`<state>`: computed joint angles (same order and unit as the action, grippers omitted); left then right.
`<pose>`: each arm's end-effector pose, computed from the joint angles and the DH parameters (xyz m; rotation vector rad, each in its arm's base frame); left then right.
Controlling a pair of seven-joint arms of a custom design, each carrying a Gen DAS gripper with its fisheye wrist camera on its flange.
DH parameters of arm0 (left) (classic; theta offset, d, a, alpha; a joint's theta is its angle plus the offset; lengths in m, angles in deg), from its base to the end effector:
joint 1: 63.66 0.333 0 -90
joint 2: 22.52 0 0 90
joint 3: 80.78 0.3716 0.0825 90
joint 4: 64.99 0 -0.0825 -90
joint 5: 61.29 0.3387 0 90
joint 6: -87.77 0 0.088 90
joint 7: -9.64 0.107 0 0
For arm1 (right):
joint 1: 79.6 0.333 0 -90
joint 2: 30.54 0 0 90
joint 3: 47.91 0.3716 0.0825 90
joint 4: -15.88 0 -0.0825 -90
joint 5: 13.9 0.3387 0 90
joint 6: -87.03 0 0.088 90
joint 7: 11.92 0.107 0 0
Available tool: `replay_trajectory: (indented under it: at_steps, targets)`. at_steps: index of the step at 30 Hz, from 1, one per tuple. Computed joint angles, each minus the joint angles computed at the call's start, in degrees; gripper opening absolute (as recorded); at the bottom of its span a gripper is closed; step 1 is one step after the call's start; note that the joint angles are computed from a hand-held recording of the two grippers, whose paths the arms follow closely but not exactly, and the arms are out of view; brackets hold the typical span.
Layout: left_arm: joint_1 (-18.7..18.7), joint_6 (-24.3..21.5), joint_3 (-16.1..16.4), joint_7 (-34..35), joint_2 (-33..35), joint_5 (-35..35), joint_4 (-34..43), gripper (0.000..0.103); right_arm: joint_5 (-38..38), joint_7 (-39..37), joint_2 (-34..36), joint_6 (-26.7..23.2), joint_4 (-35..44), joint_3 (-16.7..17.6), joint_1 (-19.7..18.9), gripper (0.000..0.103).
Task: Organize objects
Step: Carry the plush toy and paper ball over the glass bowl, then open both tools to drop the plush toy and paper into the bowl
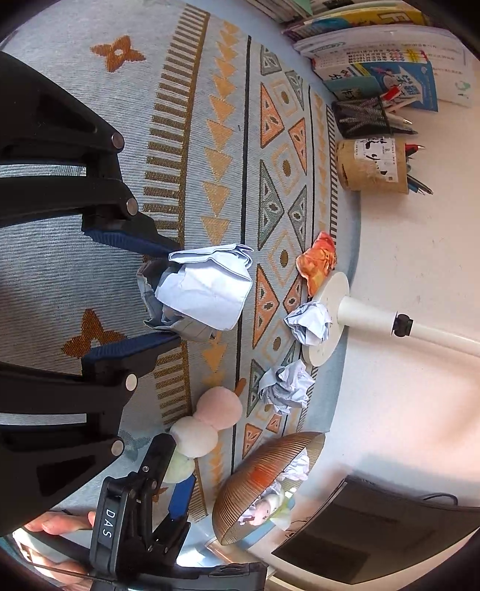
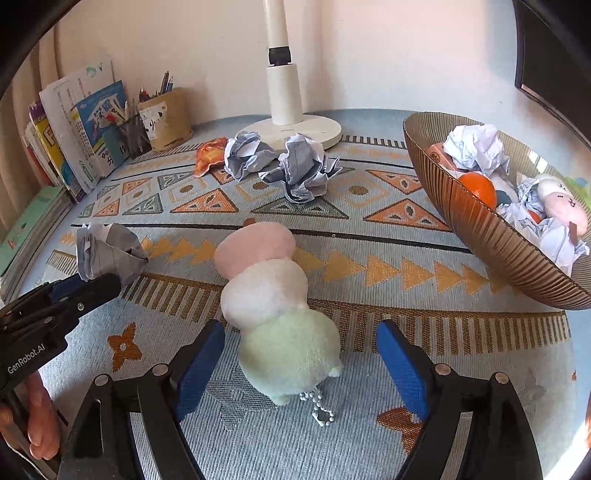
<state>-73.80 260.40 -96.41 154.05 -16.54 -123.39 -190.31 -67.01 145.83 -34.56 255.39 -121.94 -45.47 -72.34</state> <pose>0.5166 -0.1717 0.4810 -1.5320 2.1982 -1.0790 0.4576 0.1310 0.4776 -1.6739 1.9518 -0.6710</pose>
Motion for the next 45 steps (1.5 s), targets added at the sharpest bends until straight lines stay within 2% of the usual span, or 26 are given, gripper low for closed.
replay_trajectory:
  at_steps: [2, 4, 7, 12, 15, 17, 20, 23, 26, 28, 30, 33, 36, 37, 38, 39, 41, 42, 45]
  targets:
    - [0.05, -0.13, 0.08, -0.31, 0.01, -0.08, 0.05, 0.039, -2.25, 0.20, 0.25, -0.76, 0.59, 0.70, 0.35, 0.052]
    - [0.09, -0.22, 0.15, -0.63, 0.09, 0.01, 0.12, 0.039, -7.97, 3.92, 0.27, -6.21, 2.17, 2.29, 1.31, 0.051]
    - [-0.02, -0.08, 0.15, -1.10, 0.12, 0.62, 0.07, 0.039, -13.00, 6.45, 0.14, -9.98, 2.93, 2.67, 2.95, 0.047]
    - [0.07, 0.03, -0.02, -0.89, 0.12, 0.37, 0.12, 0.039, -18.13, 12.53, -1.48, -7.79, 1.84, 1.40, 2.84, 0.046]
    - [-0.98, 1.69, 0.24, -3.79, -0.09, 4.96, -0.67, 0.039, -22.74, 17.91, -4.07, -3.41, 0.11, 0.77, 1.85, 0.046]
    - [-1.34, 0.68, 0.02, -4.92, -0.95, 7.71, -0.69, 0.039, -21.00, 17.95, -6.26, -0.81, -1.67, 0.06, 1.12, 0.046]
    - [-1.97, -0.98, -1.61, 1.12, -2.87, 2.59, 1.90, 0.039, -19.48, 18.42, -11.06, 0.63, -3.35, -0.11, -1.55, 0.046]
    - [-4.57, -2.16, -2.12, 4.26, -3.28, 1.28, 6.46, 0.039, -24.40, 24.19, -17.26, -0.31, -3.05, 0.89, -7.05, 0.046]
    - [-7.75, -1.70, -2.41, -1.02, -0.62, 9.71, 11.88, 0.039, -26.89, 30.40, -21.62, -5.11, -1.76, 0.72, -11.65, 0.046]
    - [-10.14, -0.81, -2.23, -7.20, 2.42, 18.08, 15.82, 0.039, -24.41, 32.20, -21.79, -6.28, -0.99, -1.64, -13.17, 0.046]
    - [-11.76, -1.62, -2.32, -12.58, 6.06, 23.82, 20.44, 0.039, -19.07, 29.69, -20.09, -5.37, -0.41, -4.31, -13.93, 0.046]
    - [-13.35, -4.59, -2.60, -19.58, 11.85, 29.25, 27.50, 0.039, -17.01, 27.42, -15.71, -4.07, 1.77, -5.10, -16.66, 0.046]
    - [-15.31, -4.97, -2.39, -24.01, 16.47, 34.93, 31.87, 0.039, -12.44, 21.96, -10.82, 3.25, 2.82, -8.55, -17.72, 0.048]
    - [-17.12, -4.23, -0.70, -26.47, 17.61, 38.05, 32.65, 0.040, -6.07, 15.13, -8.81, 5.84, 2.68, -11.17, -15.70, 0.050]
    - [-18.41, -3.67, 0.52, -28.24, 18.67, 40.60, 33.32, 0.048, 1.73, 7.67, -7.43, 6.97, 2.03, -14.06, -12.57, 0.052]
    - [-19.27, -3.68, 1.38, -29.59, 19.28, 42.68, 33.54, 0.057, 6.94, 3.13, -6.64, 7.02, 1.35, -15.56, -10.74, 0.052]
    - [-21.54, -6.25, 4.95, -34.20, 19.64, 47.71, 33.80, 0.078, 6.96, 2.99, -6.41, 6.27, 0.01, -14.15, -12.34, 0.052]
    - [-20.69, -5.76, 4.34, -34.25, 19.08, 48.01, 32.39, 0.078, 4.61, 4.52, -6.91, 6.18, -0.83, -12.27, -14.29, 0.053]
    - [-13.97, -3.83, -2.22, -30.89, 15.77, 44.69, 26.14, 0.078, -0.67, 7.69, -9.52, 5.59, -3.11, -7.03, -18.90, 0.059]
